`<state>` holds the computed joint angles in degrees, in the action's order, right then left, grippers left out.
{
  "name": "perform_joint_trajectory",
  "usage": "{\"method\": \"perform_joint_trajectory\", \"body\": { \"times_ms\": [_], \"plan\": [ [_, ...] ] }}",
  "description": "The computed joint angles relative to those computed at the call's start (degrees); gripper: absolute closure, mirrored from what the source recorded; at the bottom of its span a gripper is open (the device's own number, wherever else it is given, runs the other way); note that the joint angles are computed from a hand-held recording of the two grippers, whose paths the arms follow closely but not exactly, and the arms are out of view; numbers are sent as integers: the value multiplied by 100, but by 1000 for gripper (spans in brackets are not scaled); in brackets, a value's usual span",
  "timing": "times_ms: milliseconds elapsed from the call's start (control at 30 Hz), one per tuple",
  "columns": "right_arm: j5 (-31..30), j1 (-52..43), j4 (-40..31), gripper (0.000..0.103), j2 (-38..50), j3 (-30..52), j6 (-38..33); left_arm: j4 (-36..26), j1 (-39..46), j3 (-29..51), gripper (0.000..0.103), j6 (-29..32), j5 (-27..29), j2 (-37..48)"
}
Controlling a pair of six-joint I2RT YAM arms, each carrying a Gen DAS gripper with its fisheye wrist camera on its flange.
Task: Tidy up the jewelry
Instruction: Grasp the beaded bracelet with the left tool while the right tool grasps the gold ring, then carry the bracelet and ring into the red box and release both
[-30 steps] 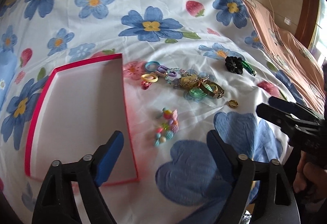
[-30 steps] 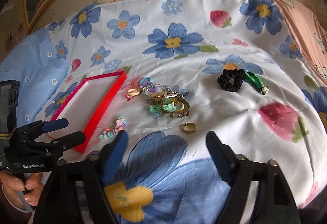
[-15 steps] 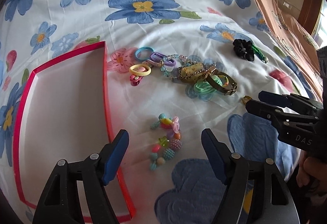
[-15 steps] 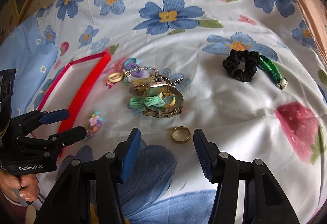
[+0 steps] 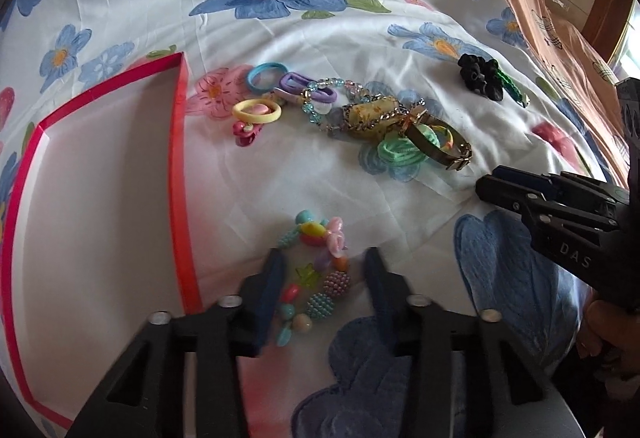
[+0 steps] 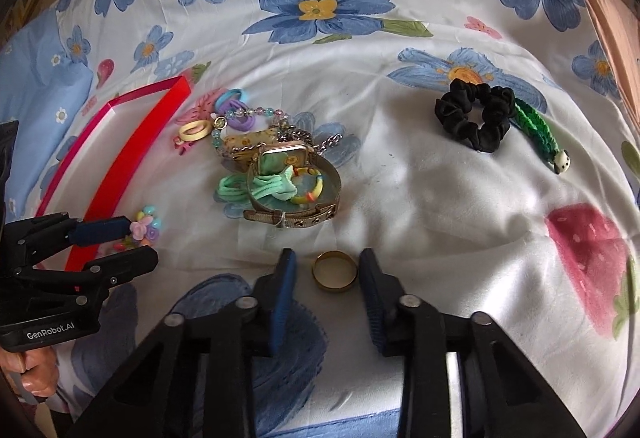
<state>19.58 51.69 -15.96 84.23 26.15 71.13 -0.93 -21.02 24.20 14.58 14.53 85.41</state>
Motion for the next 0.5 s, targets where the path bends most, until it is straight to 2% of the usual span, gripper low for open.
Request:
{"method": "perform_joint_trajectory", "body": {
  "times_ms": [67, 133, 200, 233, 500],
  "plan": [
    [5, 2, 32, 80, -51, -52, 17, 59, 72, -23, 80, -22, 93, 21],
    [45, 32, -1, 80, -95, -55, 54, -98, 276, 39, 91, 72, 470, 65],
    [103, 87, -75, 80, -211, -52, 107, -222, 412, 31, 93, 165, 669, -32],
    [126, 116, -100, 80, -256, -41, 126, -216, 429, -28, 97, 207, 675, -150],
    [492, 456, -645, 80, -753, 311, 266, -982, 978, -278, 97, 645, 1297, -1244]
  ]
}}
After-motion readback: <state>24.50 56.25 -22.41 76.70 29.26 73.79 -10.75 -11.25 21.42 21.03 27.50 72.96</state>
